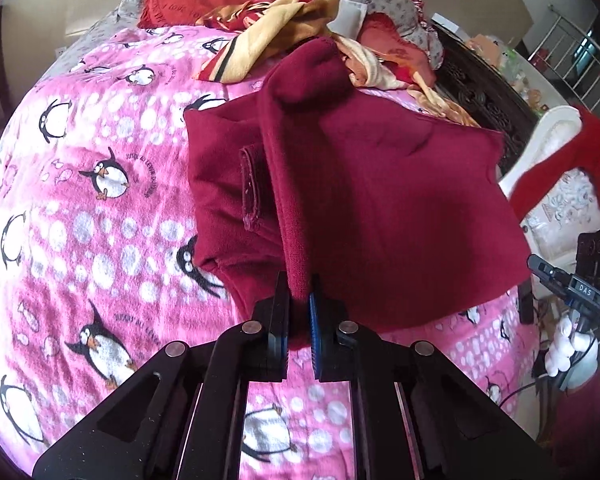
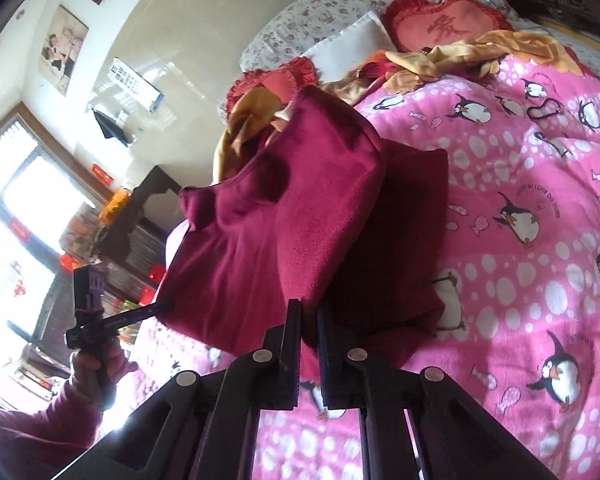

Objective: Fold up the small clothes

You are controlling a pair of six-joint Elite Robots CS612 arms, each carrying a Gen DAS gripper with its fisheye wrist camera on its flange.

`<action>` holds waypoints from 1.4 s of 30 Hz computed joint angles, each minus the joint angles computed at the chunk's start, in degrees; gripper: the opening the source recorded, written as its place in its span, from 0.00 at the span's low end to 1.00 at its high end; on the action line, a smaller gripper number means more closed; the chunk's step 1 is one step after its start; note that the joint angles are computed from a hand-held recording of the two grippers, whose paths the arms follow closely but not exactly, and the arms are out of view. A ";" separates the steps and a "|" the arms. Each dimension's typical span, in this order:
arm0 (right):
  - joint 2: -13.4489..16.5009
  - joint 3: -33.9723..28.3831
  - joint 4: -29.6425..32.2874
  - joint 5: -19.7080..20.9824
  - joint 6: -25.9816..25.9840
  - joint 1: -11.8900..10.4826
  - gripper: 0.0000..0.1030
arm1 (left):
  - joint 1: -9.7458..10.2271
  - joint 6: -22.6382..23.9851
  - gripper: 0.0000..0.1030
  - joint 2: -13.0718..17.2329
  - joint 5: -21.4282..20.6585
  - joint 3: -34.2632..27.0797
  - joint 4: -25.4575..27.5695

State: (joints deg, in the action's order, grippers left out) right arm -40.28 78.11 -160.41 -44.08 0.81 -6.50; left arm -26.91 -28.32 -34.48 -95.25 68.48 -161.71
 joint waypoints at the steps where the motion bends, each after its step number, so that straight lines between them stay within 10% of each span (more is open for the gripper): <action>1: -0.48 0.83 0.31 0.88 -0.25 -0.26 0.06 | 0.01 0.12 0.07 -0.17 -0.30 0.57 -0.35; 13: -1.36 4.41 -1.99 -4.61 5.26 -0.92 0.03 | -0.43 -1.59 0.18 0.40 3.64 0.26 3.53; 18: -1.29 0.88 -1.91 -11.89 -3.23 1.61 0.11 | -0.58 -0.46 0.30 0.50 8.62 -1.49 0.55; 21: 1.39 -4.51 0.29 -11.37 -4.80 3.06 0.45 | -0.52 -0.40 0.36 2.30 9.86 -5.71 1.24; 35: 16.91 -33.66 9.57 -24.32 -5.09 8.07 0.37 | -0.62 3.35 0.36 19.70 19.86 -38.36 19.81; 42: 19.46 -36.76 6.85 -21.96 -2.86 7.39 0.36 | -0.38 3.13 0.36 19.40 19.13 -37.14 16.95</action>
State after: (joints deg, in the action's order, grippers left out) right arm -20.83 41.35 -153.56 -66.04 -2.05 0.89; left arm -27.29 -25.19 -15.09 -76.12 31.33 -144.75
